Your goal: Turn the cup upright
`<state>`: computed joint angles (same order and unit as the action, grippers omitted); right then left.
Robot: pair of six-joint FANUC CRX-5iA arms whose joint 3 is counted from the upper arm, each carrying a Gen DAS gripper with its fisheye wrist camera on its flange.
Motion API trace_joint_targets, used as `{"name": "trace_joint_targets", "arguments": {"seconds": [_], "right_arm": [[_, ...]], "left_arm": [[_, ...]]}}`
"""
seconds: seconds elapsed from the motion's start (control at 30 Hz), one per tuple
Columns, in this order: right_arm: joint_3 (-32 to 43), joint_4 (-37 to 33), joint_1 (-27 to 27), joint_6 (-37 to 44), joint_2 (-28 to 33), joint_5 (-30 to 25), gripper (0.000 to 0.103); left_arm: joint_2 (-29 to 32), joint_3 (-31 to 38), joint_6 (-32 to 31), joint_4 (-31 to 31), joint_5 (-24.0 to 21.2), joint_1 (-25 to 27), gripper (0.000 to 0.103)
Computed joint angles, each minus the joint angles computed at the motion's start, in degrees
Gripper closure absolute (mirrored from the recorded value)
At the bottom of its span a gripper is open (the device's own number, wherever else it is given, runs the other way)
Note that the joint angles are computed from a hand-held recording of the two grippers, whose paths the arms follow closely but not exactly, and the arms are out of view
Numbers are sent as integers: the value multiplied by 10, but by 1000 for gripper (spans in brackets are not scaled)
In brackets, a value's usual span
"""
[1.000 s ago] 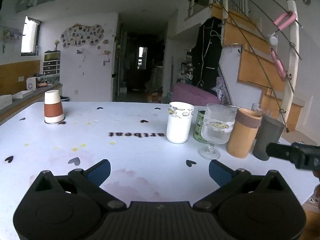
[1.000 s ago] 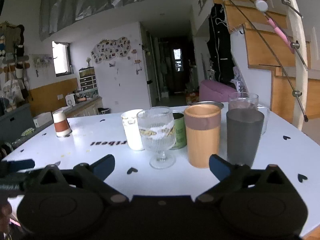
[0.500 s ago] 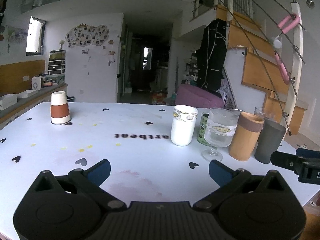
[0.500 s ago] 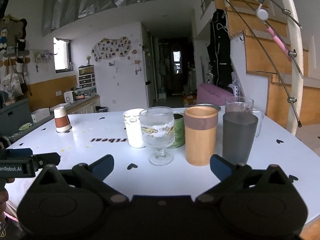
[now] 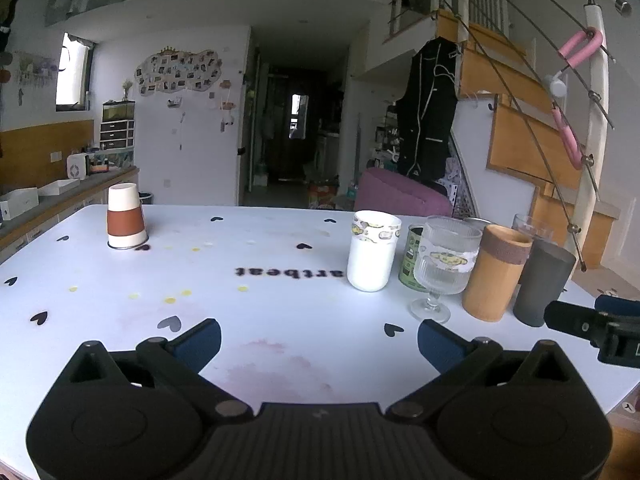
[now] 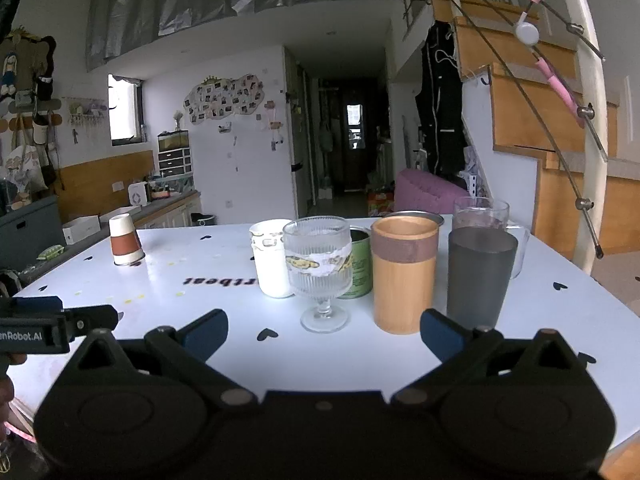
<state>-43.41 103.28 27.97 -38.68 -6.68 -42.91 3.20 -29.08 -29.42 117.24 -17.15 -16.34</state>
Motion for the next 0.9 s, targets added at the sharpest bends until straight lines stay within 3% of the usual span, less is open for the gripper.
{"name": "trace_joint_targets", "arguments": {"seconds": [0.9], "right_arm": [[1,11,-5,-6,1,3,0]], "left_arm": [[-3,-1,-26,24,9,-5,0]]}}
